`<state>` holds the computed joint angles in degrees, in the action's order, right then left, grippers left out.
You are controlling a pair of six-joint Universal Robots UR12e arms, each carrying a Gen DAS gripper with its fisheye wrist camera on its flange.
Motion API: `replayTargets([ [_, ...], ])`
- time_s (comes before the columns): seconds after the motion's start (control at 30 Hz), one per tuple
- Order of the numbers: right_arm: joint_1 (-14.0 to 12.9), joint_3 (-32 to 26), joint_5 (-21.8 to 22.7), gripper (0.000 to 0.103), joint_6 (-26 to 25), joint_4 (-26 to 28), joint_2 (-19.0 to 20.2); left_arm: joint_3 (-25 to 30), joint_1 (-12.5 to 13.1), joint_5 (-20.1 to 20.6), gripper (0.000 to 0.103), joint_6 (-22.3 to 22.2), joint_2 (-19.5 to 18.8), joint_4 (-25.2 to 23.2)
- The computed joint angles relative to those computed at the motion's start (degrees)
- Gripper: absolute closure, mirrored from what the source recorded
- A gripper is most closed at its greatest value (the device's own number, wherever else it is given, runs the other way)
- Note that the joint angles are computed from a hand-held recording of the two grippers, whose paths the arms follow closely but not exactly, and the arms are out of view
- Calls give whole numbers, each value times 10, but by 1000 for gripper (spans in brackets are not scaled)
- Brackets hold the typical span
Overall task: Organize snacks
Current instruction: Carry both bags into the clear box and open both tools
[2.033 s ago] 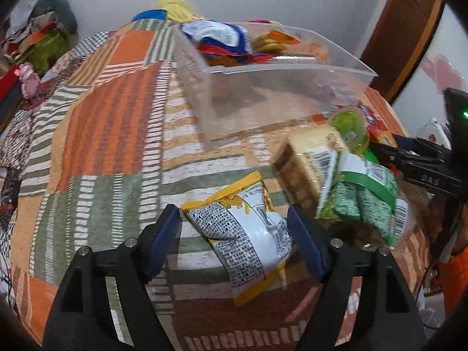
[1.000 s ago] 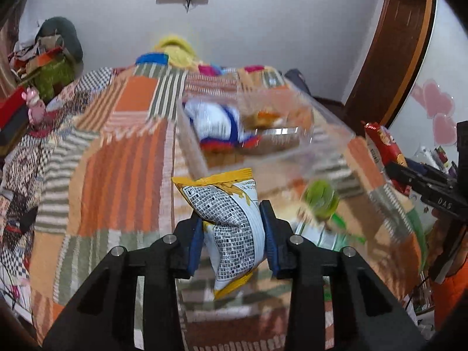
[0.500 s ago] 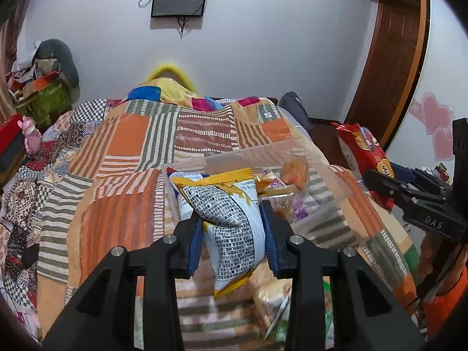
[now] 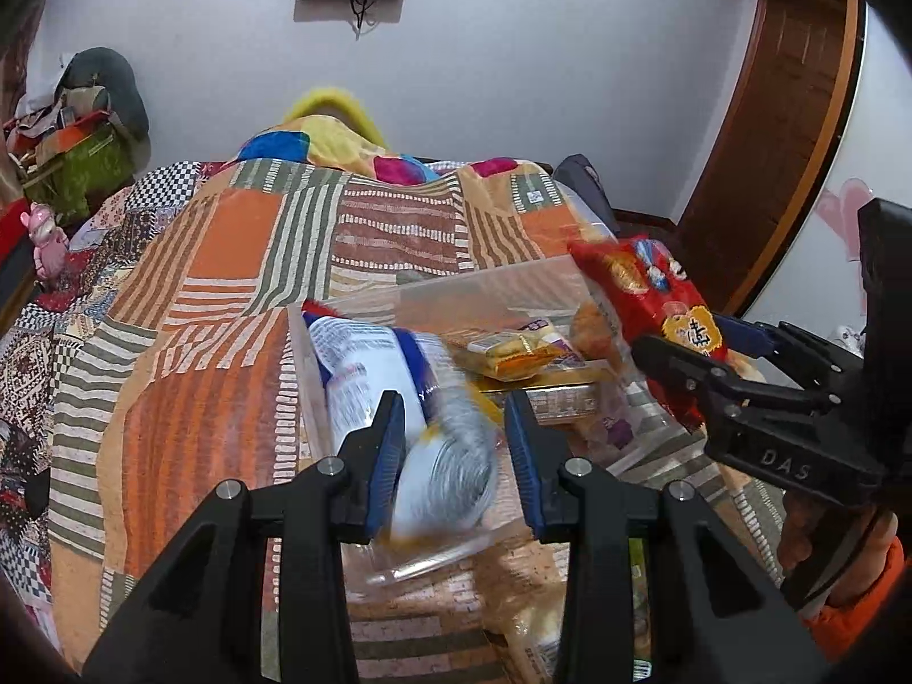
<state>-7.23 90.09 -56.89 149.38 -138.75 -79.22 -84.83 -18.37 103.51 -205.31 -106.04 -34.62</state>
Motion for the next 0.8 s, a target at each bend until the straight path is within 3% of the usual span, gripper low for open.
replayTargets([
  [0.1, 0, 2, -10, 39, 3, -8, -1, -1, 1, -7, 66, 3, 1, -2],
  [0.4, -18, 11, 17, 37, -28, 18, -21, -13, -8, -8, 66, 18, 16, 3],
  [0.8, -56, 62, 61, 37, -107, 101, -72, -55, -29, -17, 57, 16, 54, -13],
])
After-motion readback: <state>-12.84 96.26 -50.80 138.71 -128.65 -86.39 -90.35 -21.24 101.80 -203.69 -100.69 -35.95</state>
